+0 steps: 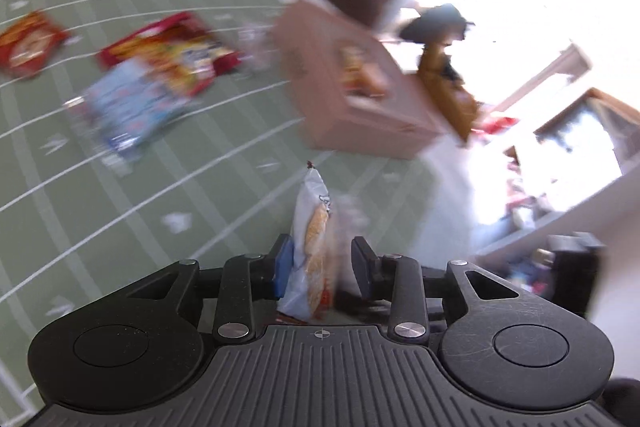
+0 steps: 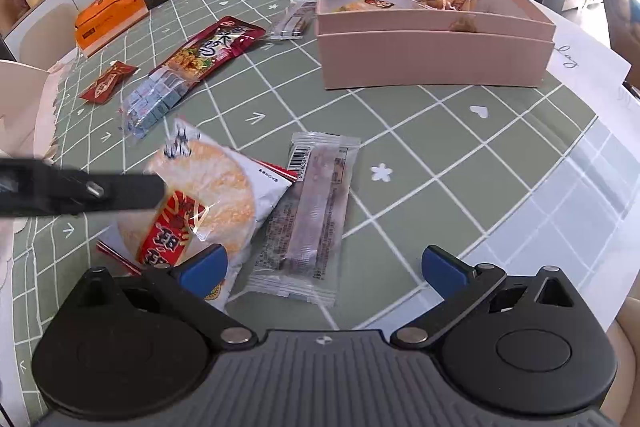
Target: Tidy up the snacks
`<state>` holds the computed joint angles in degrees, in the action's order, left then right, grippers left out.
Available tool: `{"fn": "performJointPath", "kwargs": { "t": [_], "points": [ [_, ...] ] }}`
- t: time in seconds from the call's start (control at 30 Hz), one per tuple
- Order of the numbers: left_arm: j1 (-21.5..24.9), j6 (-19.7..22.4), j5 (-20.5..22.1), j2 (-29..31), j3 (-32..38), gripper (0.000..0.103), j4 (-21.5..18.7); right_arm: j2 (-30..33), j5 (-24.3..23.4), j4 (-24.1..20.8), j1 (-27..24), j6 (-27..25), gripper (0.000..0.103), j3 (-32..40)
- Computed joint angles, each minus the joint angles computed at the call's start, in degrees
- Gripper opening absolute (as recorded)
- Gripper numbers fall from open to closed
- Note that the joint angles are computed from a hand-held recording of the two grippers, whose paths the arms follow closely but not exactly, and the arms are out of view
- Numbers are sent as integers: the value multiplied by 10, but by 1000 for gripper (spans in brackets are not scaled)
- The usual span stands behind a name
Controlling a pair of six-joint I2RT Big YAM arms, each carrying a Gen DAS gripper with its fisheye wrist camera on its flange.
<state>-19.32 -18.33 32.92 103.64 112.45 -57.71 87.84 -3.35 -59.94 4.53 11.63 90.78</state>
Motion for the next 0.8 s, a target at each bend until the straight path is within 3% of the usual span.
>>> {"fn": "performJointPath", "kwargs": {
  "t": [0.07,0.13,0.3,0.43,0.57,0.7,0.8],
  "points": [
    [-4,12,26,8,15,28,-5,0,2,0,-3,-10,103,0],
    [-15,33,17,23,35,28,-31,1,16,-1,1,-20,103,-1],
    [-43,54,-80,46,51,30,-41,7,38,3,14,-43,103,1],
    [-48,41,-114,50,46,26,-30,18,18,-7,9,-69,103,17],
    [-45,-3,-129,26,13,23,-9,22,-1,-4,3,-80,103,22],
    [-45,-21,-182,8,-4,22,5,32,23,-2,5,-77,103,30],
    [-35,-57,-169,0,-14,22,14,42,25,-2,2,-78,103,40]
  ]
}}
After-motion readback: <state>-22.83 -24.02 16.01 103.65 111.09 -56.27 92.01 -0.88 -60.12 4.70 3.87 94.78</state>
